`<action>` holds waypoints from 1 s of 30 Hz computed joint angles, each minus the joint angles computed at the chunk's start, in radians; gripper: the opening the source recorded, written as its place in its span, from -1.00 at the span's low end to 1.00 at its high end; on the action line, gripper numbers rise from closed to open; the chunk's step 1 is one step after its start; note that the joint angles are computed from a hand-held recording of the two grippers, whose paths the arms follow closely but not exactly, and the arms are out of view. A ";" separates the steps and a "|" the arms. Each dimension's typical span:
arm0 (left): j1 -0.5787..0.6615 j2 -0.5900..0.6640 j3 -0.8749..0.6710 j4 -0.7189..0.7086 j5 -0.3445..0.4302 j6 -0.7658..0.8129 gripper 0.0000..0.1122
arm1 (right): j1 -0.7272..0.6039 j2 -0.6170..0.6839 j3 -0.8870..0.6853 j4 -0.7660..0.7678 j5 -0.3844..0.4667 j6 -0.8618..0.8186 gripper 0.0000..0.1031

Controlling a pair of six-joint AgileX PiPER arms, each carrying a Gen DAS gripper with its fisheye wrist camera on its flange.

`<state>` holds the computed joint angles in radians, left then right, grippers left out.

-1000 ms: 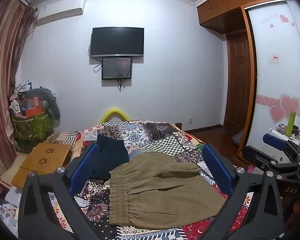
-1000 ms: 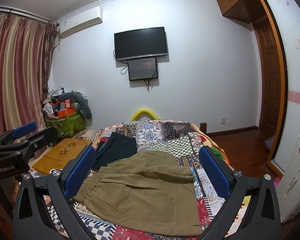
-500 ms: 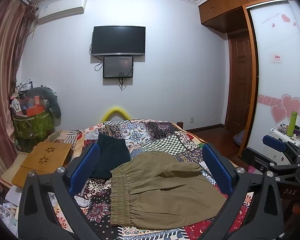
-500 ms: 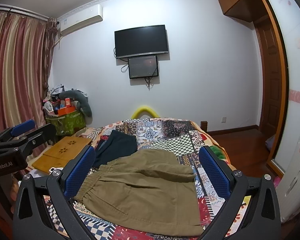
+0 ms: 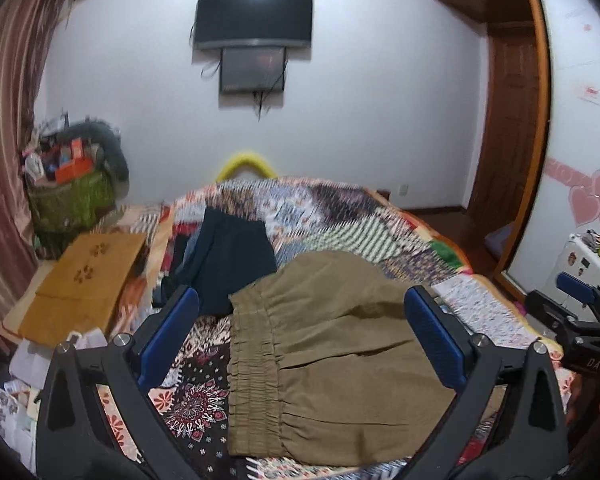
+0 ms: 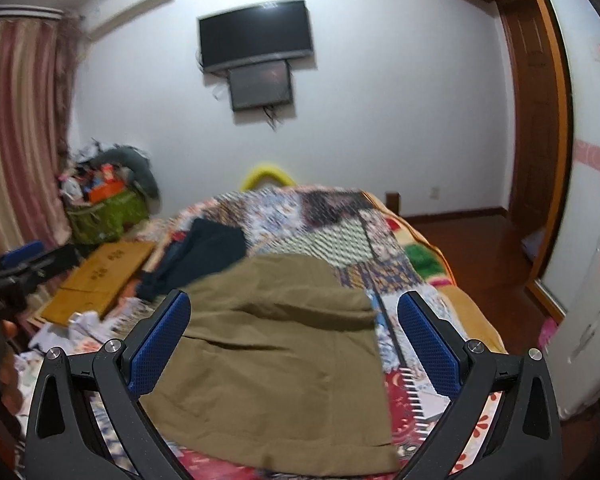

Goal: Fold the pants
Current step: 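Grasp the khaki pants waistband with the left gripper while the right gripper grasps the leg hem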

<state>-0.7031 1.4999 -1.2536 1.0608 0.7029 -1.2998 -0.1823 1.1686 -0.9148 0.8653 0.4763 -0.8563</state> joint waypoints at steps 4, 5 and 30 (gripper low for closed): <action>0.130 0.112 -0.053 -0.144 -0.073 0.110 0.84 | -0.021 0.107 -0.025 -0.020 -0.037 -0.012 1.00; 0.166 0.152 -0.076 -0.184 -0.080 0.158 0.84 | -0.032 0.146 -0.040 -0.019 -0.039 -0.024 1.00; 0.473 0.708 -0.708 -1.010 0.262 1.073 0.84 | -0.067 0.802 -0.633 -0.350 0.433 0.197 0.02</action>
